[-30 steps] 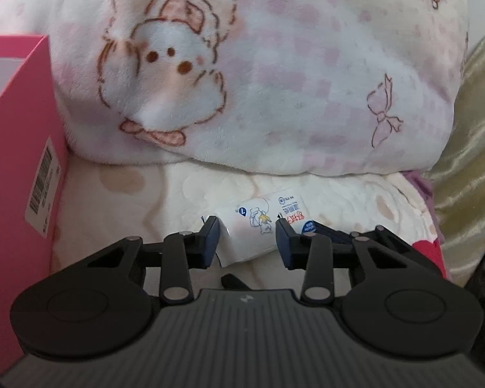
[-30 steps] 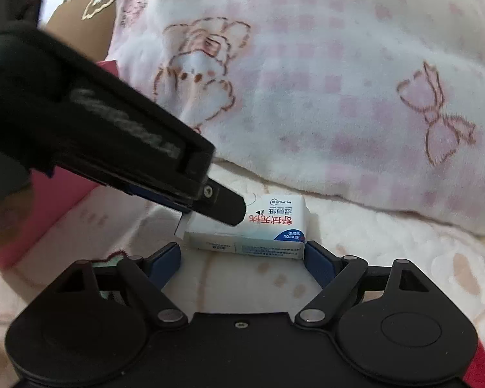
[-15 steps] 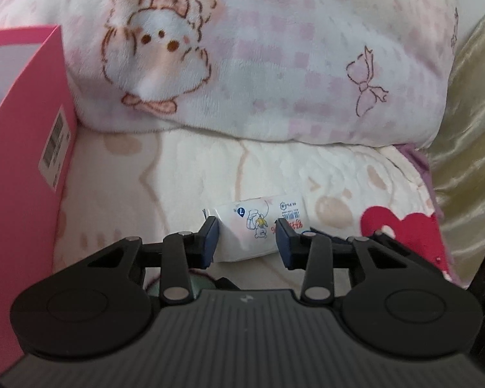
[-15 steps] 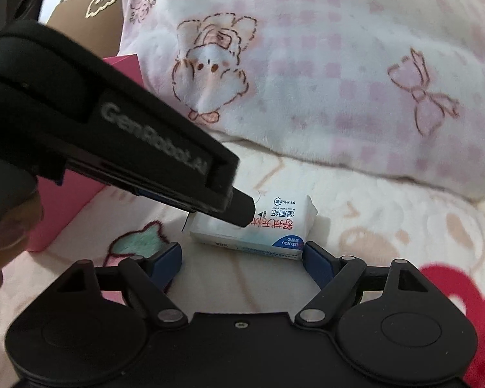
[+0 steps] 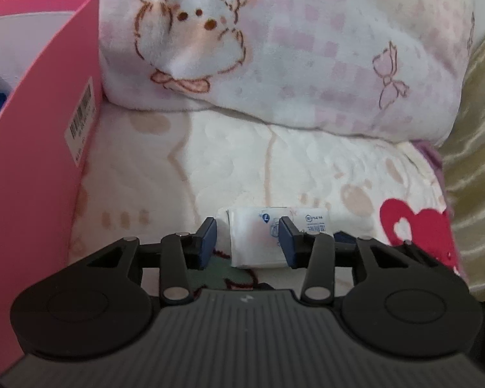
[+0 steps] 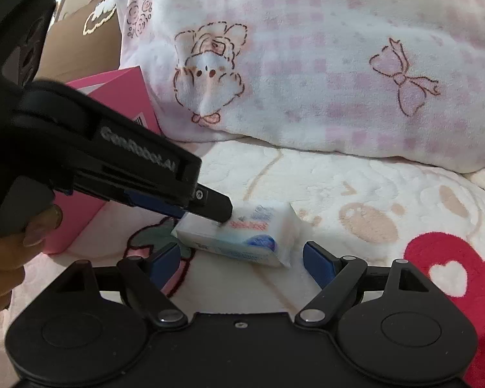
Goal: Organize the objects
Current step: 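Close the left tool on the tissue pack and lift it, then carry the tissue pack with the left tool toward the pink box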
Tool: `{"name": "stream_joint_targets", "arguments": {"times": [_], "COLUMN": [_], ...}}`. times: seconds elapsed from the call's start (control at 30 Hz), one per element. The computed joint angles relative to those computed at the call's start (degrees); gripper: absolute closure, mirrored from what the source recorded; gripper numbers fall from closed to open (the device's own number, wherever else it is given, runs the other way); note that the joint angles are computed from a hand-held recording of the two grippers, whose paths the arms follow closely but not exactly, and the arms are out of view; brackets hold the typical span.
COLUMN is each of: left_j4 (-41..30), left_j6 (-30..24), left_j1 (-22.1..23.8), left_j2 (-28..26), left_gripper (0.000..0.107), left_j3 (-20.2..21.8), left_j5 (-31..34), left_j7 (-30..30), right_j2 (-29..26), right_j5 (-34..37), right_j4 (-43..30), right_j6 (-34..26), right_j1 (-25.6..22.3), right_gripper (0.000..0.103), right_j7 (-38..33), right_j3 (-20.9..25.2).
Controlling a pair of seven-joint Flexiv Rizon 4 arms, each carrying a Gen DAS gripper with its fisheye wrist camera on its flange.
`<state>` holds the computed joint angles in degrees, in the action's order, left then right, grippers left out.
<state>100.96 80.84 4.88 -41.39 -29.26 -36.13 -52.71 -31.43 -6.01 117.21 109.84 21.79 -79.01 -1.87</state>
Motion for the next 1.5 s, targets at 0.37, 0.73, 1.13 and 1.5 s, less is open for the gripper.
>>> {"name": "stream_joint_targets", "arguments": {"times": [0.37, 0.73, 1.13, 1.5], "left_j4": [0.76, 3.61, 9.60, 14.42], "left_j6": [-3.37, -5.05, -7.51, -8.89], "left_j1": [-0.03, 1.19, -0.79, -5.14], "left_j2": [1.13, 3.14, 9.21, 14.74], "left_gripper": [0.076, 0.076, 0.076, 0.076], "left_j3": [-0.18, -1.56, 0.54, 4.85], "left_j5": [-4.41, -10.86, -25.28, -37.47], "left_j7": [-0.93, 3.71, 12.93, 22.66], "right_j2": [-2.19, -1.28, 3.45, 8.24], "right_j5": [1.78, 7.50, 11.10, 12.86], "right_j4": [-1.21, 0.06, 5.12, 11.37], "right_j6": [0.87, 1.44, -1.89, -4.09], "right_j1": [4.34, 10.45, 19.65, 33.57], "right_gripper": [0.014, 0.014, 0.019, 0.019], "right_j7": [-2.49, -4.71, -5.04, -3.35], "right_j3": [-4.08, -8.82, -16.26, -28.16]}}
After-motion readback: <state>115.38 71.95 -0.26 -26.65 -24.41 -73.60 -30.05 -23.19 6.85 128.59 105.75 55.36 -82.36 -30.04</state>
